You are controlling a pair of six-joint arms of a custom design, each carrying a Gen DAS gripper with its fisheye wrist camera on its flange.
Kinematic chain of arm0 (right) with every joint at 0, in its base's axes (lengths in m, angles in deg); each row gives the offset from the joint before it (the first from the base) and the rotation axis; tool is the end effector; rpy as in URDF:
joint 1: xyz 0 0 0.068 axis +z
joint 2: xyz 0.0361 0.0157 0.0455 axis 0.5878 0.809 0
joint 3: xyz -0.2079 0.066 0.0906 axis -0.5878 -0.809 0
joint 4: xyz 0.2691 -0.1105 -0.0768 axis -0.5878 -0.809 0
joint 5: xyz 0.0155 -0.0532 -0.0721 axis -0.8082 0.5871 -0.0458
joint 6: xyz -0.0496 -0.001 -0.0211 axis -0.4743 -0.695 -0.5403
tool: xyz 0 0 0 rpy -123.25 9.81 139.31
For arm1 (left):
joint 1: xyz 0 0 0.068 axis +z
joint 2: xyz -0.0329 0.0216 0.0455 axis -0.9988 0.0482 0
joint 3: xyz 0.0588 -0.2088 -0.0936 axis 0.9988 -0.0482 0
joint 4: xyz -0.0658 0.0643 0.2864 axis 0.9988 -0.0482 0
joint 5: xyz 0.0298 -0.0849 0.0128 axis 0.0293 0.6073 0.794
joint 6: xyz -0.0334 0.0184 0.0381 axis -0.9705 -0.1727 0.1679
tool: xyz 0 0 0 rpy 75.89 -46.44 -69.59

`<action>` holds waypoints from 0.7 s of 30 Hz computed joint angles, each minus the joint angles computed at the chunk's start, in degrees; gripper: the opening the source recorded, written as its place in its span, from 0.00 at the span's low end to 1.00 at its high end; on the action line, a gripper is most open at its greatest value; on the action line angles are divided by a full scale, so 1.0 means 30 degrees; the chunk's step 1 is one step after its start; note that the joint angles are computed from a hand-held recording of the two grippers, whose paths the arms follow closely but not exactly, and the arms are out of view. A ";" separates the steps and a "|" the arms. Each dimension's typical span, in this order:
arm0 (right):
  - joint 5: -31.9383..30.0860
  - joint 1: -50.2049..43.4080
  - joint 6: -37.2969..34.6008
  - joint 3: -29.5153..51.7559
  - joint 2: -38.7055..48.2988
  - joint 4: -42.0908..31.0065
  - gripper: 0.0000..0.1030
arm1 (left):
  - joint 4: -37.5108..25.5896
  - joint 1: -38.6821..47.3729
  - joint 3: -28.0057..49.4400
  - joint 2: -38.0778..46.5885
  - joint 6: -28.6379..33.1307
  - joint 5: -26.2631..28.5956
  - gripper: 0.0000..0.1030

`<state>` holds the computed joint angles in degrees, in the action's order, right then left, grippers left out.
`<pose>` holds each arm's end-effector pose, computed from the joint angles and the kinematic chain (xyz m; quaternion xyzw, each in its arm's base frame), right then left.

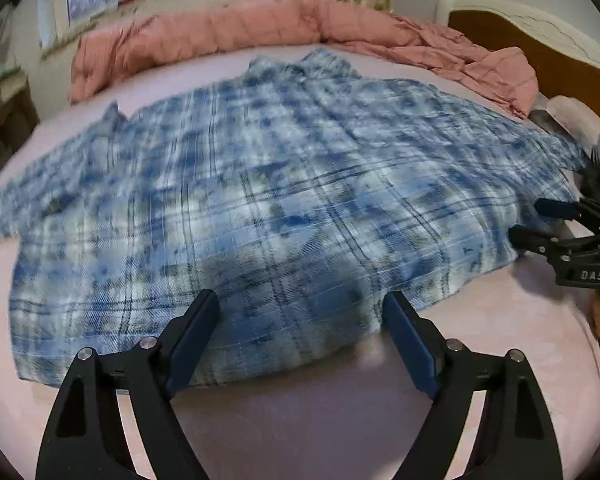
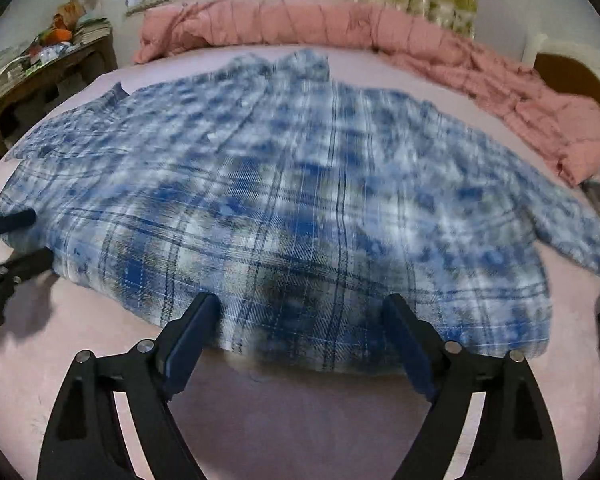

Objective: Fold large clothes

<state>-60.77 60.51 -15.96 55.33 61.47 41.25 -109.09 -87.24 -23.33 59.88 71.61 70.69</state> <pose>0.3090 0.1432 0.1454 -0.2695 0.9067 0.0767 0.3153 0.1983 0.0021 0.1342 -0.0706 0.9359 0.0046 0.3450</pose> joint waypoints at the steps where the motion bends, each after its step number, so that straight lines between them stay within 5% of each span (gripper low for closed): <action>1: -0.0091 -0.0039 0.0143 0.0175 0.0288 0.0041 0.87 | 0.0010 0.0147 0.0014 0.0027 0.0036 0.0069 0.83; 6: 0.0339 0.0100 0.0118 0.0034 0.0432 0.0265 0.93 | 0.0415 -0.1098 0.0208 0.0913 -0.0344 -0.1614 0.86; 13: -0.0158 -0.0184 0.0652 -0.1409 -0.1616 0.1945 0.93 | 0.0050 0.0143 -0.1767 -0.5150 -0.0639 -0.0243 0.80; 17: 0.0464 -0.0305 0.0883 0.0929 0.1279 -0.0001 0.96 | 0.1378 0.0680 0.0366 0.1452 -0.0957 -0.0250 0.80; 21: 0.0069 -0.0508 0.0876 0.0974 0.1417 0.0153 0.99 | 0.1470 0.0209 0.0975 0.2695 -0.0923 -0.0995 0.81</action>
